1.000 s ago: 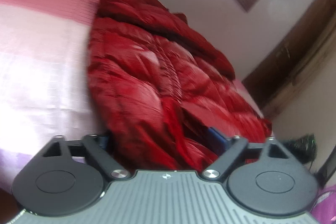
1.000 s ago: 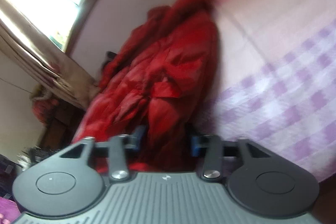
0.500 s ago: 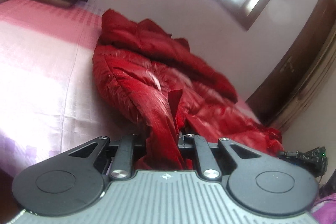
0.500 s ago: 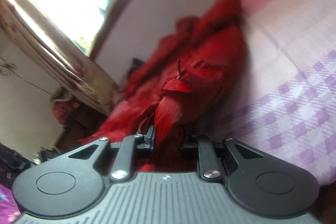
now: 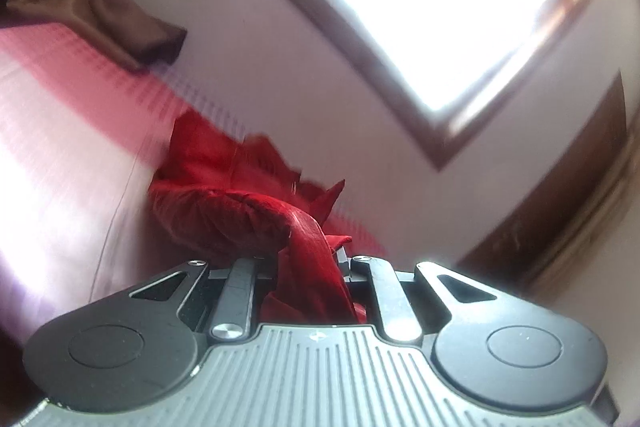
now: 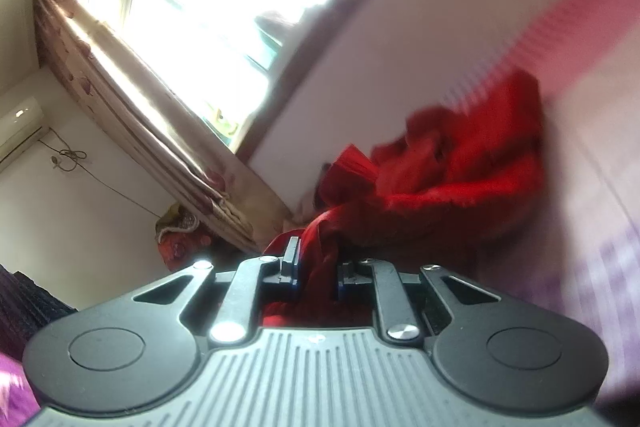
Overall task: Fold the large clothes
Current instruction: 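Grasp the jacket's hem with the left gripper while the right gripper grasps it too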
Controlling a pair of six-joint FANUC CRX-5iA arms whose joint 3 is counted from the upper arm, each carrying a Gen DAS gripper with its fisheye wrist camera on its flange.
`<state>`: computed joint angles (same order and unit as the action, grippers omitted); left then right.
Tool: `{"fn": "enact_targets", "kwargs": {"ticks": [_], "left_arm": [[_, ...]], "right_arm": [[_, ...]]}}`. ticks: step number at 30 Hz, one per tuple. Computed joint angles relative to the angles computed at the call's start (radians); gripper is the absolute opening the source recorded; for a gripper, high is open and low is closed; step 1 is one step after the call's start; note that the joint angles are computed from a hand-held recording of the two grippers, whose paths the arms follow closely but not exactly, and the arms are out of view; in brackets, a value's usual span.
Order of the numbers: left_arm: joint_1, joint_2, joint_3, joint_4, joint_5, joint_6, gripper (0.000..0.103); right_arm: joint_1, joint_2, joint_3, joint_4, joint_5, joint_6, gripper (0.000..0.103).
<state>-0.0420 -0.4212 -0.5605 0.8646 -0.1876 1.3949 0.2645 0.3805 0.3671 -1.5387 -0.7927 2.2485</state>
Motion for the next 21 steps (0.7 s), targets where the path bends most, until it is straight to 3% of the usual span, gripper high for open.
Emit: {"fn": "enact_targets", "kwargs": {"ticks": [4,6,7,10,16,21], "left_arm": [[-0.028,0.098,0.068,0.137,0.077,-0.063,0.017],[-0.024,0.153,0.124,0.136,0.081,-0.065,0.017],[-0.017,0.182,0.158,0.11,0.074,-0.047,0.018],[0.033,0.276,0.301,-0.132,0.018,0.152,0.021],[0.08,0.464,0.554,-0.437,-0.094,0.414,0.031],[0.095,0.571,0.666,-0.484,-0.157,0.449,0.038]], "right_arm": [[0.01,0.066,0.134,0.062,0.03,-0.09,0.016],[0.021,0.106,0.206,0.117,0.051,-0.156,0.016],[0.031,0.136,0.259,0.171,0.07,-0.226,0.016],[0.057,0.218,0.388,0.3,0.1,-0.379,0.016],[0.103,0.427,0.692,0.563,0.105,-0.726,0.016],[0.136,0.628,0.974,0.789,0.052,-1.025,0.016]]}}
